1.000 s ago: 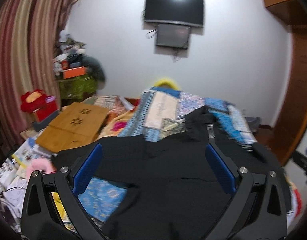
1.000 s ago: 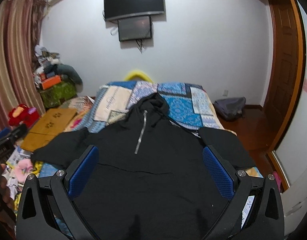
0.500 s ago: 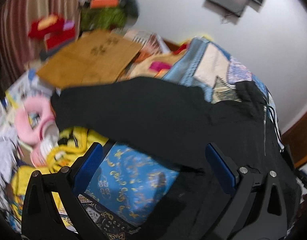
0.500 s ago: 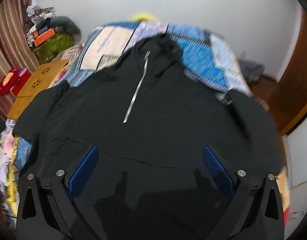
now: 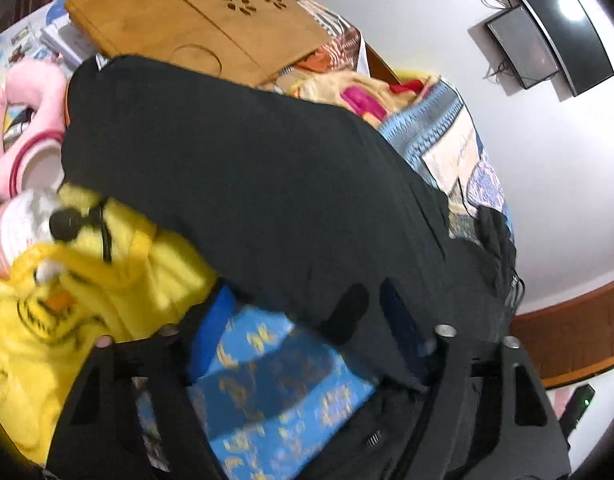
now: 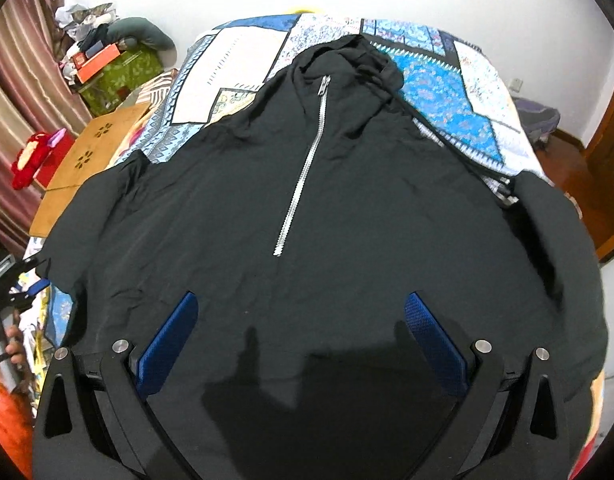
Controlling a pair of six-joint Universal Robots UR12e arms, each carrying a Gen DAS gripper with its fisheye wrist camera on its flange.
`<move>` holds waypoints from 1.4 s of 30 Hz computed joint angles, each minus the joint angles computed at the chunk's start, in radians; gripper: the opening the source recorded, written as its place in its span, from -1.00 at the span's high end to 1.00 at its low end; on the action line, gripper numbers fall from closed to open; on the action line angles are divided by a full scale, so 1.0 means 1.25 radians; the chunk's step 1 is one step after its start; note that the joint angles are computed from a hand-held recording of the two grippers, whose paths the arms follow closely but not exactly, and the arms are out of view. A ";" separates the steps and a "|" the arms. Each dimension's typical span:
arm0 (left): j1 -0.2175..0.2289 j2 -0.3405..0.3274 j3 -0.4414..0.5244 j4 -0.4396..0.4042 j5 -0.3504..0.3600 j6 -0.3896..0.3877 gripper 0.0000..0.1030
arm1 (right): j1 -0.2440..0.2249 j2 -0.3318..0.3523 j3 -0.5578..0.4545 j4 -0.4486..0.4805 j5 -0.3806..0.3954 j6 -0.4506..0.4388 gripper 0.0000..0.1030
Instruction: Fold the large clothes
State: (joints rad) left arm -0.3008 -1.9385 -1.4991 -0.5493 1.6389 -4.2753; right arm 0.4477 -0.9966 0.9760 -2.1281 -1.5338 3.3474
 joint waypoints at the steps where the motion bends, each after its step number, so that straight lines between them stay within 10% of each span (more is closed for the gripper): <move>1: 0.001 -0.004 0.009 -0.021 0.011 0.001 -0.20 | 0.000 -0.001 0.001 0.007 0.001 0.001 -1.00; 12: -0.023 -0.045 0.139 -0.207 0.200 0.094 0.77 | -0.001 -0.020 0.013 0.015 -0.019 -0.008 -1.00; 23: -0.072 -0.131 0.344 -0.159 0.262 0.276 0.93 | -0.009 -0.040 0.039 -0.010 -0.031 -0.009 -1.00; 32: -0.129 -0.258 0.581 -0.262 0.216 0.491 0.94 | -0.014 -0.063 0.069 -0.046 -0.052 -0.021 -1.00; 42: -0.163 -0.383 0.774 -0.476 0.041 0.540 0.94 | -0.021 -0.087 0.105 -0.071 -0.045 -0.033 -1.00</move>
State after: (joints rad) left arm -0.5041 -2.4172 -0.5315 -1.1444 1.6906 -3.6008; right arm 0.4214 -1.1048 1.1067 -2.2167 -1.5906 3.3064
